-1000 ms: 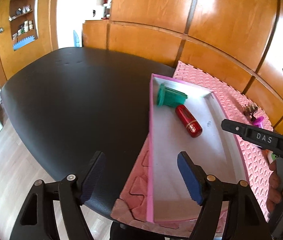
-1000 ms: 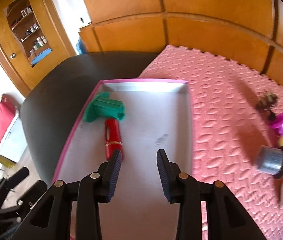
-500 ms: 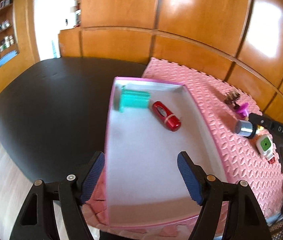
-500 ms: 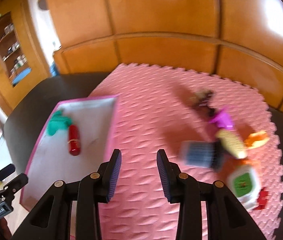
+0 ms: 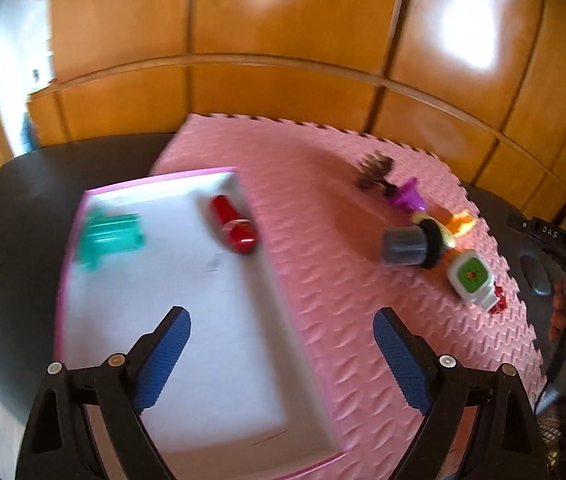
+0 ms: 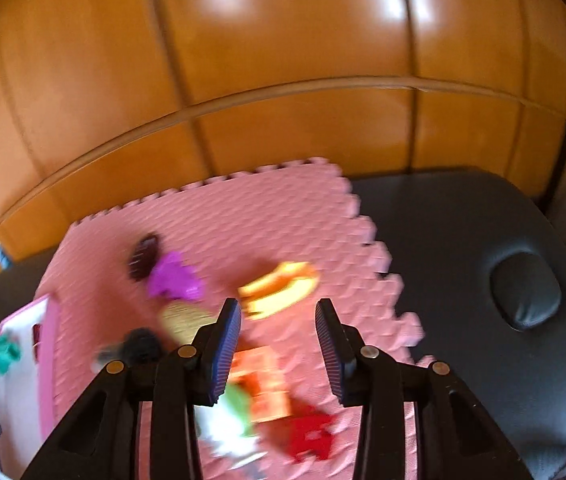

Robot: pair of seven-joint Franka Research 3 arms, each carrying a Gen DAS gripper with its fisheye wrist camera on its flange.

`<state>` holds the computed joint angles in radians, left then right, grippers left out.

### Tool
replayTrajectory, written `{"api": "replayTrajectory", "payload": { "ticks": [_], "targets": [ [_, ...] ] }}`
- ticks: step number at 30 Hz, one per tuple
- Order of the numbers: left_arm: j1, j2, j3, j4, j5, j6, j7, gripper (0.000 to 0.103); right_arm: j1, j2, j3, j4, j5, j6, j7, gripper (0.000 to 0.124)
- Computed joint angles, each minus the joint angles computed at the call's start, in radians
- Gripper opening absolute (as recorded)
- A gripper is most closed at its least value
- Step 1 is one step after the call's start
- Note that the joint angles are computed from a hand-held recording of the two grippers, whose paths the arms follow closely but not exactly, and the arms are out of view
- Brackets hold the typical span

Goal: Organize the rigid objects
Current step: 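Grasp the black-capped jar with the left gripper while the right gripper reaches for the brown brush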

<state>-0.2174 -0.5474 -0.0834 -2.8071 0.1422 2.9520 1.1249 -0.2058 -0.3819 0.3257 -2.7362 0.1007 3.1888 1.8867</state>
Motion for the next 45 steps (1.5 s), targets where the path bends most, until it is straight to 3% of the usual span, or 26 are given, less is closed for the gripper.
{"api": "replayTrajectory", "payload": {
  "ticks": [4,8,13,16,20,23,25,26,27,30,33,38,43,45],
  "targets": [
    [-0.048,0.121,-0.013,0.089,-0.017,0.023,0.010,0.099,0.074,0.021,-0.106,-0.017,0.063,0.037,-0.009,0.039],
    [-0.138,0.239,0.026,0.181,-0.098,0.039,0.064,0.100,0.180,0.030,-0.211,-0.007,0.117,0.035,-0.060,0.039],
    [-0.111,0.374,-0.037,0.298,-0.115,0.026,0.068,0.101,0.292,0.030,-0.303,-0.008,0.173,0.048,-0.126,0.039],
    [-0.091,0.435,-0.065,0.353,-0.126,0.012,0.073,0.101,0.400,0.028,-0.404,-0.002,0.222,0.042,-0.170,0.040],
    [-0.058,0.501,-0.096,0.409,-0.128,0.004,0.063,0.101,0.454,0.027,-0.448,0.006,0.273,0.033,-0.215,0.040],
    [-0.038,0.552,-0.116,0.448,-0.133,0.007,0.060,0.100,0.461,0.029,-0.445,0.010,0.298,0.032,-0.240,0.040],
    [-0.026,0.582,-0.135,0.470,-0.238,0.008,0.148,0.094,0.471,0.031,-0.451,0.015,0.311,0.027,-0.258,0.040],
    [-0.017,0.593,-0.146,0.479,-0.281,0.001,0.188,0.075,0.469,0.034,-0.446,0.017,0.316,0.025,-0.265,0.040],
    [-0.006,0.602,-0.160,0.488,-0.339,-0.010,0.248,0.071,0.460,0.036,-0.434,0.018,0.319,0.024,-0.268,0.040],
    [-0.001,0.583,-0.168,0.452,-0.331,0.041,0.259,0.069,0.436,0.040,-0.405,0.019,0.324,0.022,-0.276,0.040],
    [-0.007,0.535,-0.169,0.399,-0.400,0.059,0.323,0.069,0.421,0.045,-0.388,0.021,0.325,0.019,-0.282,0.040],
    [-0.072,0.410,-0.111,0.278,-0.450,0.089,0.379,0.069,0.440,0.055,-0.389,0.026,0.321,-0.002,-0.318,0.040],
    [-0.170,0.271,-0.003,0.154,-0.465,0.121,0.416,0.069,0.539,0.070,-0.438,0.048,0.343,-0.046,-0.417,0.040],
    [-0.213,0.230,0.048,0.119,-0.463,0.125,0.427,0.069,0.542,0.077,-0.418,0.063,0.344,-0.063,-0.448,0.040]
  ]
}}
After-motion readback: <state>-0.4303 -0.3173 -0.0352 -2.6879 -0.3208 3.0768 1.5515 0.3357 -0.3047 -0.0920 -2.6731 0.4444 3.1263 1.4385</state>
